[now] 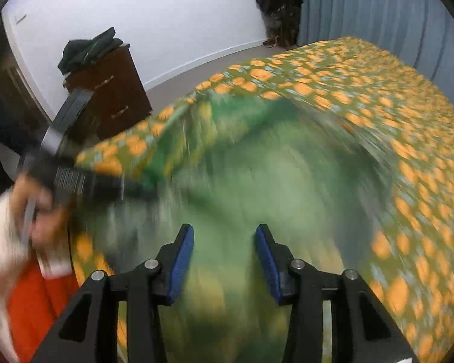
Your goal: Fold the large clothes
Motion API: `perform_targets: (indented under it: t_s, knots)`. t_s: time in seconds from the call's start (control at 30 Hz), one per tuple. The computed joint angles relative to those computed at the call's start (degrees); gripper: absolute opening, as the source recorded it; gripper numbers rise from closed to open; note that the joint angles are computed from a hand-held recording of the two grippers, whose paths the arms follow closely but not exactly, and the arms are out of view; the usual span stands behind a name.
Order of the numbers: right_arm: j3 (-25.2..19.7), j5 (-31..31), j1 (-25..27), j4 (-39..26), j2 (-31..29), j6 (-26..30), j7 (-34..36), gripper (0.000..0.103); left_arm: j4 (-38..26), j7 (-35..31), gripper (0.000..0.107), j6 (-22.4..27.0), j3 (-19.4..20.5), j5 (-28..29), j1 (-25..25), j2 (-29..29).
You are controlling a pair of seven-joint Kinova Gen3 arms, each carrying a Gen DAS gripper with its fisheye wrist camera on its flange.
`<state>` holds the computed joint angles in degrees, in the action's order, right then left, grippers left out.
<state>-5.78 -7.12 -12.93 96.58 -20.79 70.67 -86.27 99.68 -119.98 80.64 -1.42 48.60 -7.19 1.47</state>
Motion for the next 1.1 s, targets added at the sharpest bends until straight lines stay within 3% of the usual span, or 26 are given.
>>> perform_targets:
  t_s: [0.1,0.17,0.33,0.57,0.63,0.7,0.8,1.1]
  knots:
    - [-1.08,0.97,1.78,5.46,-5.78,-1.04,-3.27,0.044,0.30,-0.43,0.069,-0.39,0.12,-0.29,0.16,0.02]
    - [-2.21,1.59,2.73,8.04,-5.83,-2.40,-5.53,0.044,0.36,-0.65,0.069,-1.33,0.60,-0.88,0.75,0.15]
    - [-12.15,10.52,4.84,12.51,-3.74,-6.78,-15.36,0.045,0.03,1.54,0.070,-4.95,1.86,-4.15,3.31,-1.15]
    - [-16.79,18.03,2.96,7.47,-1.46,-0.98,-23.11,0.046,-0.60,4.65,0.071,-5.75,1.87,-5.15,4.59,-1.73]
    - [-19.33,20.96,2.65,5.79,-1.04,1.79,-25.96,0.051,-0.89,5.56,0.072,-6.19,2.10,-5.98,5.14,-2.20]
    - [-21.10,23.22,2.45,4.06,-0.69,4.65,-28.84,0.062,-0.67,6.50,0.073,-6.31,2.06,-6.24,5.58,-3.06]
    - [-20.57,24.12,1.02,1.41,0.08,7.93,-30.39,0.067,-0.71,8.06,0.074,-6.76,2.09,-6.71,6.21,-3.42]
    - [-22.23,31.97,-1.90,-2.13,0.63,13.15,-33.58,0.067,-0.72,11.73,0.075,-7.98,2.58,-9.38,8.47,-5.11]
